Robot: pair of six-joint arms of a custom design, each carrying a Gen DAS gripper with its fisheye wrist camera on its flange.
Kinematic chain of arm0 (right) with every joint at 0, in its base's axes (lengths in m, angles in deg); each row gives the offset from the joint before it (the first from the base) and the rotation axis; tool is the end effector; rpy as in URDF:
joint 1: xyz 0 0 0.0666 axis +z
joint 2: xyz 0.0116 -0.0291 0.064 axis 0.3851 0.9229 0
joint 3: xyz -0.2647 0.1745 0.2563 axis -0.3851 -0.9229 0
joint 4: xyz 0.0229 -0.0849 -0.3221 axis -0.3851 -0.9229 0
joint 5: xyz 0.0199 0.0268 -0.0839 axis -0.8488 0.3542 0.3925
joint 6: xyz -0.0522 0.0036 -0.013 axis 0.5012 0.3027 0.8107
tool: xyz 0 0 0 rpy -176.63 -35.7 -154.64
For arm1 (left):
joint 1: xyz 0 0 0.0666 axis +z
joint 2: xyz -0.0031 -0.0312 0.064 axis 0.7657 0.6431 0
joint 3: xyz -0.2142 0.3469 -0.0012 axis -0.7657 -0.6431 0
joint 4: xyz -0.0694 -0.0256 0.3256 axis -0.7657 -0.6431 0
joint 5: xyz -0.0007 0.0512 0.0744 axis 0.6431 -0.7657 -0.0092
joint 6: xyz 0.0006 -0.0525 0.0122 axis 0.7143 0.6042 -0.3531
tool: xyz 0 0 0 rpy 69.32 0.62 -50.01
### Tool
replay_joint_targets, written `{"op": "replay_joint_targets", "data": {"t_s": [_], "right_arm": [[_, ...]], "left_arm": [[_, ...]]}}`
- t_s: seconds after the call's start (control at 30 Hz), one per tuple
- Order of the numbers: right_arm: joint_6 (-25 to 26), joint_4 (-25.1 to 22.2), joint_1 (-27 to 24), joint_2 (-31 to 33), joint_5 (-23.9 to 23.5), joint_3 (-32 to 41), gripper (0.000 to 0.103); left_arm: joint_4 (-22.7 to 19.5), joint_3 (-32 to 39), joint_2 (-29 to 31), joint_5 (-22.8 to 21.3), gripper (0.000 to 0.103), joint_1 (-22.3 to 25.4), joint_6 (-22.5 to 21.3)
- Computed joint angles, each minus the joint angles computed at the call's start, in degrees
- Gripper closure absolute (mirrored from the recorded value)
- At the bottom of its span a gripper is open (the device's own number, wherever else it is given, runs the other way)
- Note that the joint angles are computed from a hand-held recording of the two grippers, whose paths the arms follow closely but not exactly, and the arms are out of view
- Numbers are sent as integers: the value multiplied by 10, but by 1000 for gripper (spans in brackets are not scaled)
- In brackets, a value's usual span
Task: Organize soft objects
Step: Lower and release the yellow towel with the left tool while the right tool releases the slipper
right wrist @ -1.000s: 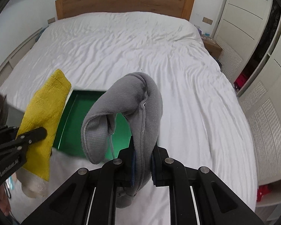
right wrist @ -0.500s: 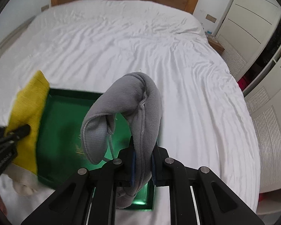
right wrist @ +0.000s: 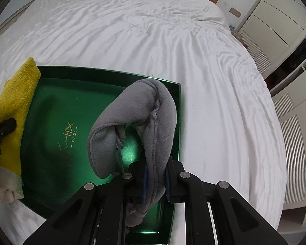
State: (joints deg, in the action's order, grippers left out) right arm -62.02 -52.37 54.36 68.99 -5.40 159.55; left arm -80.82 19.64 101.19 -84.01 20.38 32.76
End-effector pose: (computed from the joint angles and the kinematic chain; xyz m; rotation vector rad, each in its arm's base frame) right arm 0.4317 0.2501 0.4670 -0.2334 2.7077 -0.3416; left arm 0.3947 -0.2145 0.4955 -0.1318 2.7513 0.0889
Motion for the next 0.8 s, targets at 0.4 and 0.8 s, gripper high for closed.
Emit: {"op": "replay_joint_targets", "data": {"t_s": [0.4, 0.8], "right_arm": [[-2, 8, -5, -11, -8, -23, 85], [-1, 31, -3, -22, -2, -31, 38]], "left_arm": [[5, -17, 5, -7, 85, 3, -4], [4, -19, 4, -17, 75, 2, -6]]}}
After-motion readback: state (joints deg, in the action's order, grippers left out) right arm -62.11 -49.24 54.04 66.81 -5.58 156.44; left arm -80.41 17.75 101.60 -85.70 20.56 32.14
